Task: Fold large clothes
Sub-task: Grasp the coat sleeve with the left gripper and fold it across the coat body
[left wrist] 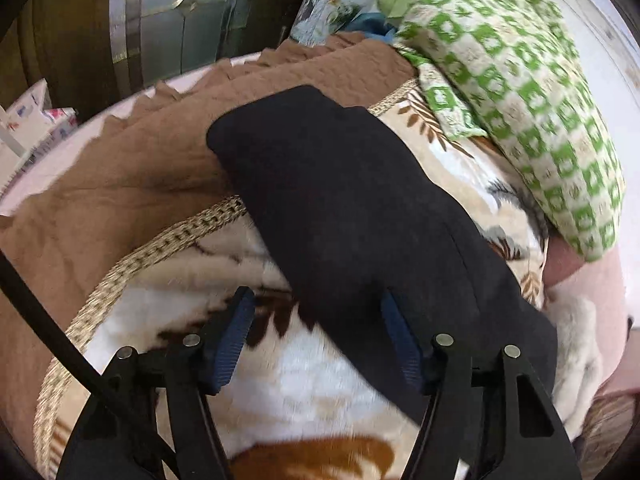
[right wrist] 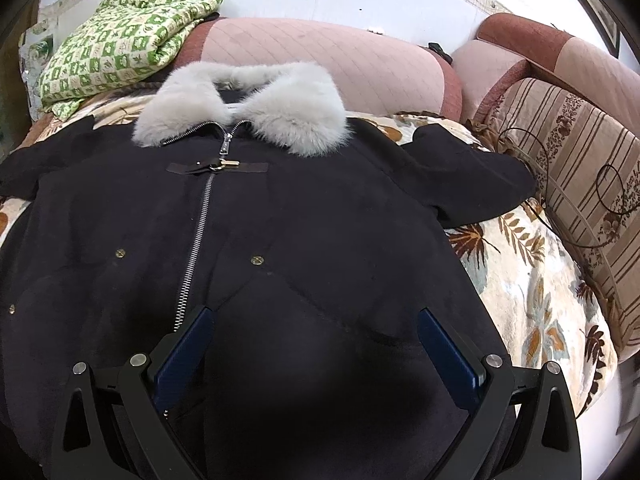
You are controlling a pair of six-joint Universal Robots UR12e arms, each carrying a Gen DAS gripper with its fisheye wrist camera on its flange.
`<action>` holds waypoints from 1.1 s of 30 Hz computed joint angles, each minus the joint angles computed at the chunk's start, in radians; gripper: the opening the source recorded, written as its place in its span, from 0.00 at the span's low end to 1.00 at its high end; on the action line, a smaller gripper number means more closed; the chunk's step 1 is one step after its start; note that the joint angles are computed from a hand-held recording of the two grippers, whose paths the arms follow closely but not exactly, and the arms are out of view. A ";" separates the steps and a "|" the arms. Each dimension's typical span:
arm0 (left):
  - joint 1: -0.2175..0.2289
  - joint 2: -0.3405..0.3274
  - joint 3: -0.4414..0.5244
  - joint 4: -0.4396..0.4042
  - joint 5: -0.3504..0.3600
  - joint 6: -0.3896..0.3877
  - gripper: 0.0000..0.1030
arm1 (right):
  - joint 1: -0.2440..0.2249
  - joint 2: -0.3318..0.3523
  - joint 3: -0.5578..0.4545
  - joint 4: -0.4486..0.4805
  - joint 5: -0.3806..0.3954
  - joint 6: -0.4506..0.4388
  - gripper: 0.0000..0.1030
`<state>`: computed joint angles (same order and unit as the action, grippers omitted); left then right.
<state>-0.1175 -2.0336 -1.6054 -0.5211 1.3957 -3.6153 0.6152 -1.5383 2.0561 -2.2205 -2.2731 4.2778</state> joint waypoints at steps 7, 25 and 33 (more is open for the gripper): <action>0.022 -0.039 0.061 -0.076 -0.054 -0.121 0.63 | -0.005 0.007 0.000 0.010 0.011 -0.006 0.99; -0.126 0.071 0.075 -0.015 0.092 0.056 0.06 | 0.002 -0.048 0.063 -0.048 0.003 0.078 0.99; -0.246 0.077 0.054 0.020 -0.046 0.127 0.06 | 0.017 -0.089 0.091 -0.036 -0.015 0.152 0.99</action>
<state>-0.3635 -1.9564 -1.5514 -0.5011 1.3500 -3.4885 0.6321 -1.6278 2.1470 -2.2562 -2.2881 4.4293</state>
